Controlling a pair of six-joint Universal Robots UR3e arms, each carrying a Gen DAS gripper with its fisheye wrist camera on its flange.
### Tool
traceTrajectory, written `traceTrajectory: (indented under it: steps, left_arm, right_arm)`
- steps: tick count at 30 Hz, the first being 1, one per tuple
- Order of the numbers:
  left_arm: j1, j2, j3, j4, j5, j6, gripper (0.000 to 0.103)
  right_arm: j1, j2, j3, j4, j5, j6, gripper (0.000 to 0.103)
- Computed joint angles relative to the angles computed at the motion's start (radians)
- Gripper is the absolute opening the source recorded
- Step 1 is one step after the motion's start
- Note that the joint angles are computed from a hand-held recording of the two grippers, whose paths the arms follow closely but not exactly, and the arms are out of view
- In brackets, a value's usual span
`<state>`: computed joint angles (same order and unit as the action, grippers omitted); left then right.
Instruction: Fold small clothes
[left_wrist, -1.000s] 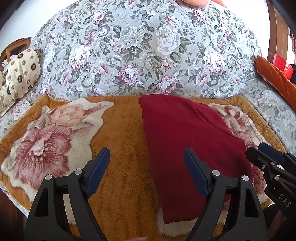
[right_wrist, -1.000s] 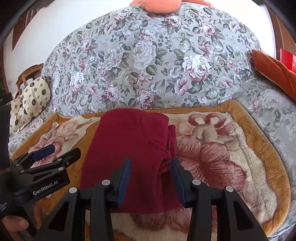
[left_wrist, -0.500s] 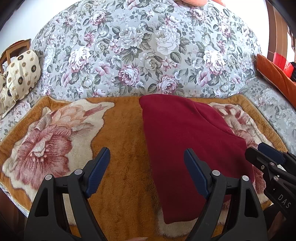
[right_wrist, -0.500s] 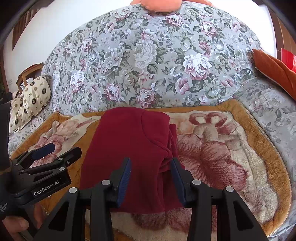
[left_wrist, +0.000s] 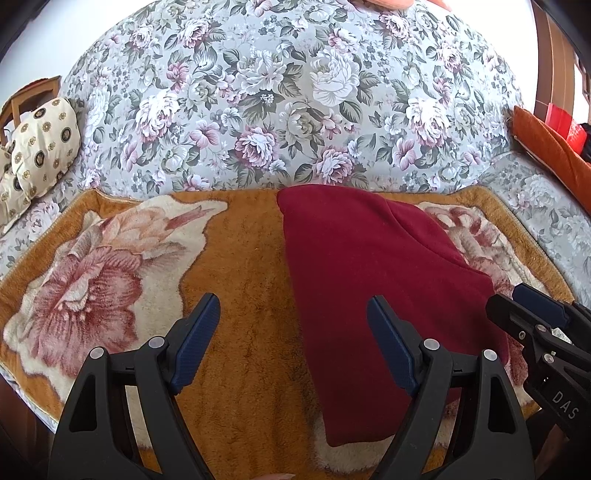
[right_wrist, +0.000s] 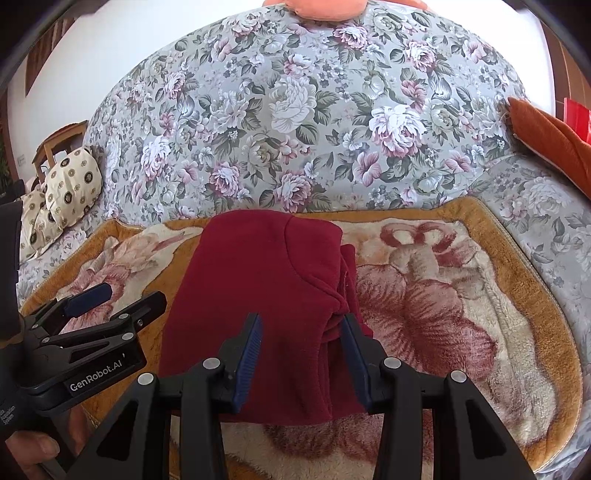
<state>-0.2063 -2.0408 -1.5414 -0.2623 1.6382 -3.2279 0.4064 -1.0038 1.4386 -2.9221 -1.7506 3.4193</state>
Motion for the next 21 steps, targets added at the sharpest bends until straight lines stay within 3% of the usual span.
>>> traceTrajectory:
  steps: [21]
  left_arm:
    - [0.027,0.010,-0.042,0.061,-0.034,0.031,0.083]
  right_arm:
    - [-0.019,-0.012,0.016,-0.002,0.027,-0.004,0.042]
